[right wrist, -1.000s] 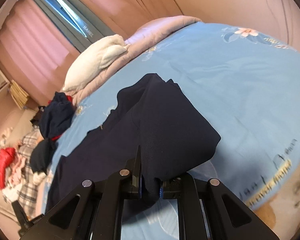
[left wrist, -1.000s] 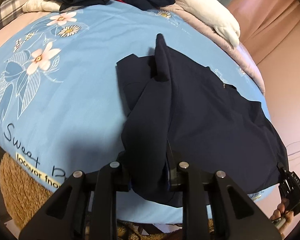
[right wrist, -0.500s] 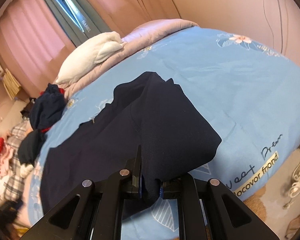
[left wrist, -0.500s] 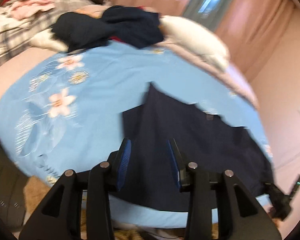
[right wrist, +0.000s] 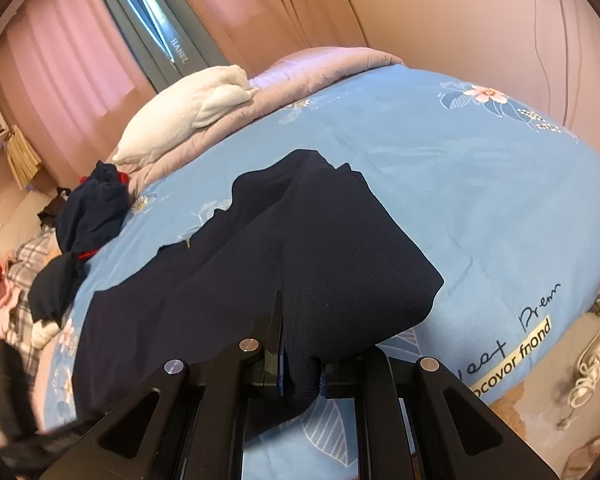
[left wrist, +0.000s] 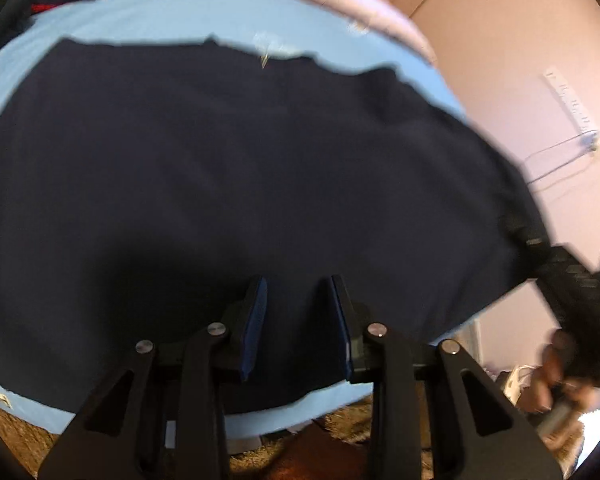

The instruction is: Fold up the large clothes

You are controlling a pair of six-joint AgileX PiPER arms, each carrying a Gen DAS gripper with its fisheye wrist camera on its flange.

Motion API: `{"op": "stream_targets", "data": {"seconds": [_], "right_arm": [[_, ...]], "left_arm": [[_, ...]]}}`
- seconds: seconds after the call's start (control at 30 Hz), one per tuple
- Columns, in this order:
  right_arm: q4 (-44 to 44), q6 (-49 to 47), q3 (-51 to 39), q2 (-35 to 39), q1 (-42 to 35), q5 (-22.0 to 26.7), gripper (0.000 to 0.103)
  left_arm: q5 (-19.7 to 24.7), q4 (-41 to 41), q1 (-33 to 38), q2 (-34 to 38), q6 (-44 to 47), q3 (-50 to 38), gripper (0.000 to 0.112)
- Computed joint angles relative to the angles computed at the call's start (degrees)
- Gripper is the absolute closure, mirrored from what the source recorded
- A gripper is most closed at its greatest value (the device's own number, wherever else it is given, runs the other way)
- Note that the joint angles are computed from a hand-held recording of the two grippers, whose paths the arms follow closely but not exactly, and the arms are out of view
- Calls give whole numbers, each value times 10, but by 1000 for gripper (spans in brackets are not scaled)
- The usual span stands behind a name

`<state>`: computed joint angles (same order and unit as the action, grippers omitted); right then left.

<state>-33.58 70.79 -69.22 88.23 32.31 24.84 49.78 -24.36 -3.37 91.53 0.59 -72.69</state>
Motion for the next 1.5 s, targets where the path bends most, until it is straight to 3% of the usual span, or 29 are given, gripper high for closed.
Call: {"op": "stream_targets", "data": {"seconds": [0.07,0.23,0.3,0.47,0.57,0.7,0.8,0.9,1.23,1.5], "right_arm": [[17,-19,3,1,-2,-13,90],[-59,16,-27,24,33,26,91],[-63,15,-35,24,37,21,91],[-73,-24,-80,30,63,24,91],[-55,-84,-121,41,82,19,90],[-10,-183,-192,75,110,15,90],[35,-264,-251,112,136,19,90],[104,-362,-315,153,155,34,90],[321,-614,-500,295,195,138,90],[401,-663,-594,383,198,254,90]], "left_arm": [[-16,-10,2,20,21,11,82],[-28,-27,13,34,35,20,83],[-25,-19,13,27,31,21,83],[47,-21,54,-4,18,-3,86],[41,13,103,-63,12,2,84],[47,49,193,-113,-5,-6,71],[59,62,268,-134,-1,-10,71],[56,88,296,-140,-13,-11,70],[64,112,348,-156,-24,2,66],[70,82,391,-158,14,11,64]]}}
